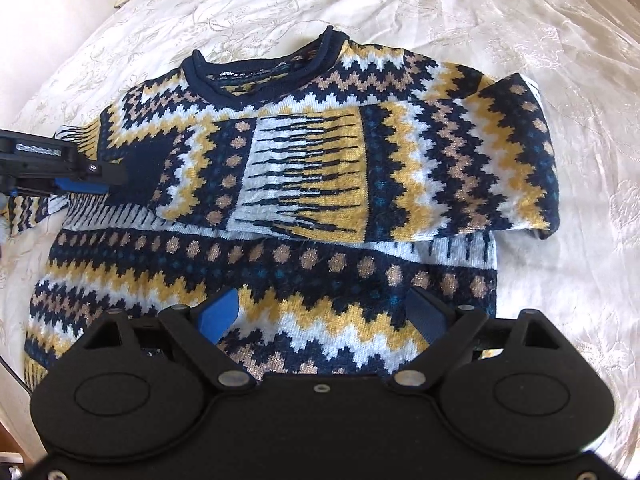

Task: Fold small clothes
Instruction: 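Close the left gripper on the other sleeve's navy cuff, then fold the sleeve across the sweater front with the left gripper and release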

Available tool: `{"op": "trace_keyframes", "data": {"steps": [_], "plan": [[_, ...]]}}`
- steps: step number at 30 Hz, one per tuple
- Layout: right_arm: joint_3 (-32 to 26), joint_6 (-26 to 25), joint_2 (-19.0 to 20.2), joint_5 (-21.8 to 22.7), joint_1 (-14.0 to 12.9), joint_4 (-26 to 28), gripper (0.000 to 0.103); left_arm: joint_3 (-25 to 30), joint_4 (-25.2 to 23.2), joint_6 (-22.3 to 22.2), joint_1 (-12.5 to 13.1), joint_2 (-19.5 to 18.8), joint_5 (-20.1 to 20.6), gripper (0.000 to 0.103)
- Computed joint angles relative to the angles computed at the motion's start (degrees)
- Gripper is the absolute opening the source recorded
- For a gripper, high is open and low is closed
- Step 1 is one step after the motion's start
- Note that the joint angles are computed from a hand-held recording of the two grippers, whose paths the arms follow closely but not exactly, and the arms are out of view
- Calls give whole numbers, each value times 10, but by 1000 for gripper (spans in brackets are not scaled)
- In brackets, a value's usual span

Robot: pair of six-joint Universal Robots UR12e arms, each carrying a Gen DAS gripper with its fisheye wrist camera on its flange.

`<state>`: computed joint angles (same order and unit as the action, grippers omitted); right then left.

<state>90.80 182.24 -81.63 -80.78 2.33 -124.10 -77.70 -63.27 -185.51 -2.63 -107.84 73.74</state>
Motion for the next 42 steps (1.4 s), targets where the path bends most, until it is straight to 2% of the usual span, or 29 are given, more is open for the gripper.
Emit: {"op": "trace_keyframes", "data": {"steps": [7,9,10,11,16,19,23,27,34,37,41,42], "plan": [[-7,-22,7,11,2,10,92,1,11,-19,-1,-9,1,40],[-7,-23,8,14,3,13,92,1,19,-25,-5,-8,18,27],[-8,-24,9,15,3,14,92,-1,27,-23,-6,-7,16,8],[-9,-24,9,16,4,14,92,-6,42,-23,-5,-3,10,7],[-7,-21,6,24,4,10,92,-20,131,-33,-8,24,33,7],[-4,-16,2,28,1,2,92,-13,145,-44,-2,29,53,7],[-3,-12,0,29,-3,-8,92,-4,124,-62,7,22,82,7],[-10,-9,8,21,-7,-22,92,-1,87,-86,14,13,76,7],[-34,0,38,-6,-19,-61,97,8,39,-101,10,-4,102,9],[-44,8,53,-21,-24,-59,97,12,20,-104,10,-10,113,24],[-57,25,68,-48,-31,-25,97,7,21,-92,13,-11,104,31],[-57,31,69,-49,-34,-18,102,7,21,-87,14,-11,100,32]]}}
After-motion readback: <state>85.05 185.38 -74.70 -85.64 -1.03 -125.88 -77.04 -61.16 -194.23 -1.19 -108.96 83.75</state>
